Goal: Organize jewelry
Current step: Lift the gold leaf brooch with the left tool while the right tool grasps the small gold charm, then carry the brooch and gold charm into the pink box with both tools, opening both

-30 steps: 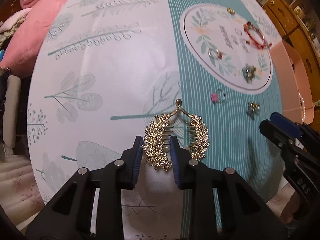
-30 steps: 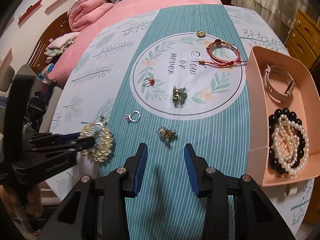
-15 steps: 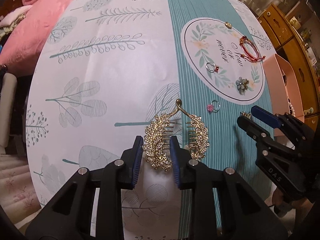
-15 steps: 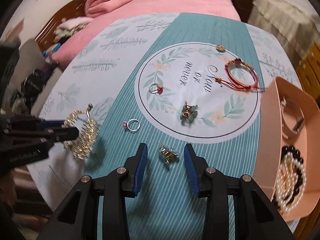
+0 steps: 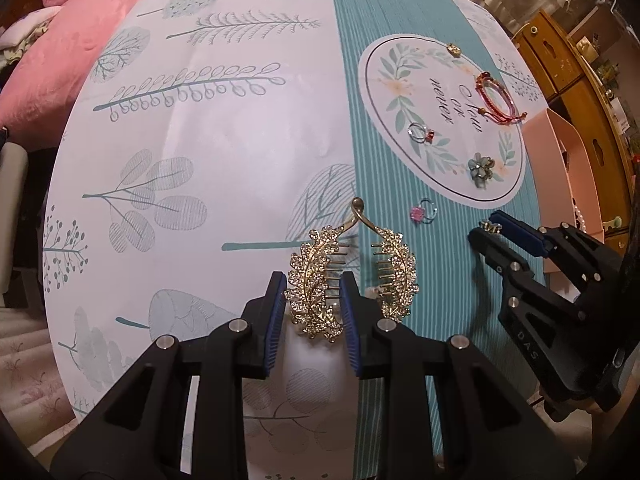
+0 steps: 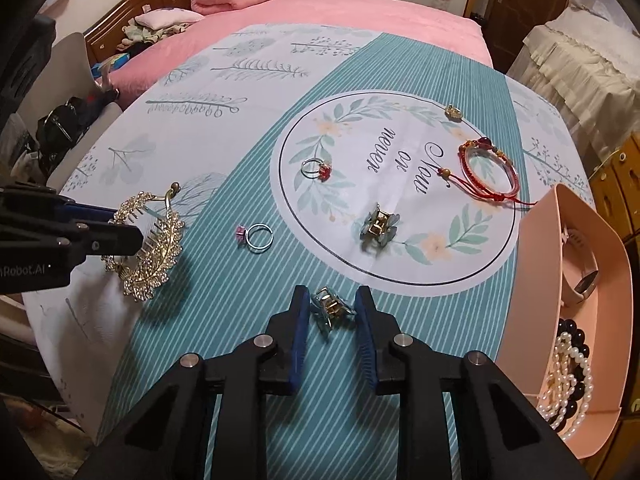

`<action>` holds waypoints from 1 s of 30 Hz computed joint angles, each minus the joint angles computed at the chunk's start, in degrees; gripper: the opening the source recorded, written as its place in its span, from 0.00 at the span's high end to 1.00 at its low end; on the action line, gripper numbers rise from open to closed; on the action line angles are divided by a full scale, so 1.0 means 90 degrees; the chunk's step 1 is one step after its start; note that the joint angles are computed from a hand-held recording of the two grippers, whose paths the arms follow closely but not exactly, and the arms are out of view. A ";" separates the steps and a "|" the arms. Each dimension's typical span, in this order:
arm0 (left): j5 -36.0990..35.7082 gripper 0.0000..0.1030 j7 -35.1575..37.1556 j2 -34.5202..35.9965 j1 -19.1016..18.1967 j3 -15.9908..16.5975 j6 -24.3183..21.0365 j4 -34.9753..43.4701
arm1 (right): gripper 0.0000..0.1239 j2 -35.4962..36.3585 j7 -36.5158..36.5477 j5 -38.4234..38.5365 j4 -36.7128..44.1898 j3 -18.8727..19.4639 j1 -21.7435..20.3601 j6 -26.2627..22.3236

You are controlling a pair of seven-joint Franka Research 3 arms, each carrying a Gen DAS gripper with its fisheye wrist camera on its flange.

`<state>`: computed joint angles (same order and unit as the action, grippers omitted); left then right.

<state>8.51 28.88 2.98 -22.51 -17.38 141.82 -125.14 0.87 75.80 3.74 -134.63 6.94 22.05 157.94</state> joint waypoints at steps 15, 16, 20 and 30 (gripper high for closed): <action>0.0890 0.77 0.0264 0.0525 -0.0194 -0.0025 -0.0487 0.1400 | 0.82 -0.0911 -0.0022 0.0935 -0.0142 -0.0161 -0.0273 -0.0160; 0.0949 0.77 0.0325 0.0651 -0.0225 -0.0028 -0.0497 0.1609 | 0.82 -0.0997 0.0012 0.0916 -0.0160 -0.0187 -0.0341 -0.0160; 0.1152 0.77 0.0666 0.1275 -0.0404 -0.0031 -0.0516 0.2587 | 0.82 -0.1233 0.0248 0.0758 -0.0230 -0.0281 -0.0669 -0.0131; 0.1243 0.77 0.1518 0.3338 -0.1182 0.0176 -0.1006 0.5642 | 0.82 -0.1391 0.0472 0.0755 -0.0453 -0.0676 -0.1370 -0.0222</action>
